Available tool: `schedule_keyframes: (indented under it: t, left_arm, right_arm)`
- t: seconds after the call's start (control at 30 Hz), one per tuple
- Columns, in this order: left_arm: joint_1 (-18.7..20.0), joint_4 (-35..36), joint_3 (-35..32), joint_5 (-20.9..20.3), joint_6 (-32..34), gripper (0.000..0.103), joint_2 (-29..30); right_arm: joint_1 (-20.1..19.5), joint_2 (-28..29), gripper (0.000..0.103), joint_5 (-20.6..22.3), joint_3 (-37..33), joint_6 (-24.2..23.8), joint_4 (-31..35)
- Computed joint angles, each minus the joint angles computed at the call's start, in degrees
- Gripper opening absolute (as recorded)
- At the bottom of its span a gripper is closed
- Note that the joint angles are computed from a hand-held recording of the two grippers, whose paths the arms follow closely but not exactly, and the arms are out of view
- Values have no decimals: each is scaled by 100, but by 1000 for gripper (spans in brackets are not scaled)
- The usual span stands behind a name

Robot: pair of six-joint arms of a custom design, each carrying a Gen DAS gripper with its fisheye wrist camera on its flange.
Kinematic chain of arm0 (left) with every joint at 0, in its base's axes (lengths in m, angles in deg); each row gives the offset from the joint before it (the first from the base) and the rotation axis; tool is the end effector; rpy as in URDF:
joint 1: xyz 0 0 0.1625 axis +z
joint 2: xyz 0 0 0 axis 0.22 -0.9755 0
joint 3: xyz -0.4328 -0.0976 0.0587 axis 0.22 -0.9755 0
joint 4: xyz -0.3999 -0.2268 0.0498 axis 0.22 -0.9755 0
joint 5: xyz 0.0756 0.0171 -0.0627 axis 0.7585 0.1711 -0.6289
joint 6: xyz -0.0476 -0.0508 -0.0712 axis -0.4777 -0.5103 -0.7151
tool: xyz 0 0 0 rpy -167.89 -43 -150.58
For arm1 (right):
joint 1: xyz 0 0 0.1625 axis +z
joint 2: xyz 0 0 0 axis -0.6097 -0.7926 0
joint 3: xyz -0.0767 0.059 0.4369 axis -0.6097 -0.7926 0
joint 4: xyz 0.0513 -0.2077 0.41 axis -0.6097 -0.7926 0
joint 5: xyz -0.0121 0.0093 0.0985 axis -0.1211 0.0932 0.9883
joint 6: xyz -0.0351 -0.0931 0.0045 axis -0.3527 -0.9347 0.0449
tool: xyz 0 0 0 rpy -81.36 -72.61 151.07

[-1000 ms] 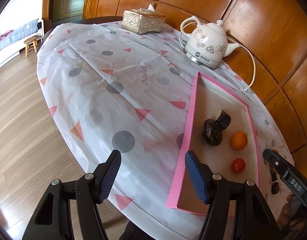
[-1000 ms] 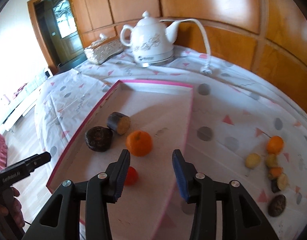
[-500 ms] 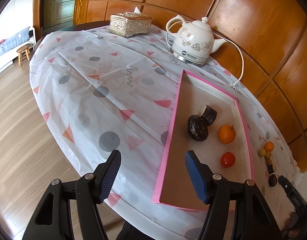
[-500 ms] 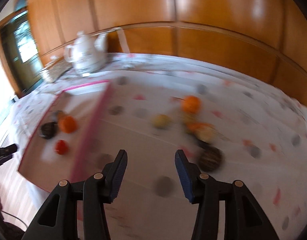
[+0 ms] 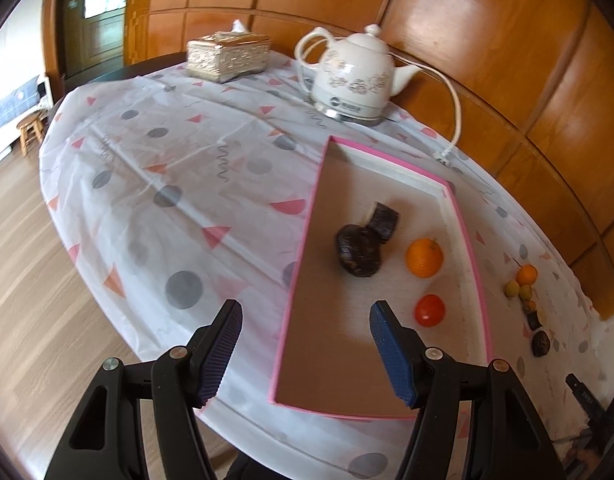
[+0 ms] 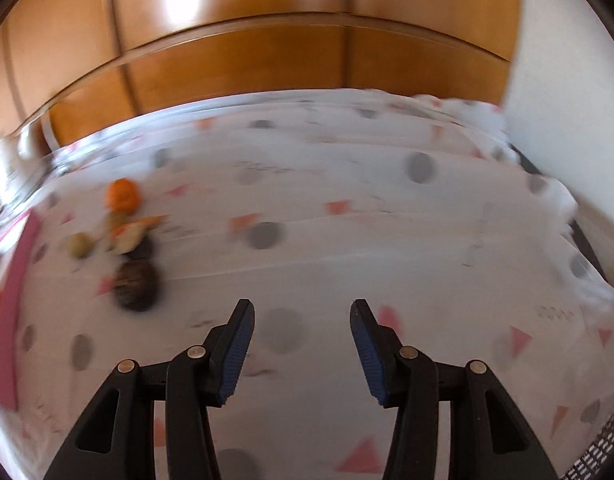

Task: Organize fruits
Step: 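Withdraw the open right tool from the tray, then move the left tool to the yellow round fruit and grasp it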

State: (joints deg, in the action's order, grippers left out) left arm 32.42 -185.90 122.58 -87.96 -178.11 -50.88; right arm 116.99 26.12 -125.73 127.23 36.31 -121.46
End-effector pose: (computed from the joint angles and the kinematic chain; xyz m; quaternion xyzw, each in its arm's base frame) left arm -0.1873 -0.5087 0.0647 -0.2636 0.7688 -0.4710 0.3430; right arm -0.0377 -0.7551 0.2348 0.1999 -0.8768 0.2959 0.3219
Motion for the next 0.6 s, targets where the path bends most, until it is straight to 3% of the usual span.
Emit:
schedule_keyframes:
  t: [0.3,0.43,0.5,0.6]
  left_arm:
    - [51,-1574,-475,34,2292,67,559]
    - [125,-2370,-828,-109,3473,67,891]
    - [154,-2607,-1004,-170,3900,67,1035]
    - [223,-2952,-1308,-284,4552,67,1258]
  right_arm:
    - [-223,270,51,-448,-360,211,-815]
    - [-320,355,51,-608,-552,549,-799]
    - [-382,325,59,-511,-577,754,-724]
    - [-402,345,60,-482,-612,792,-731]
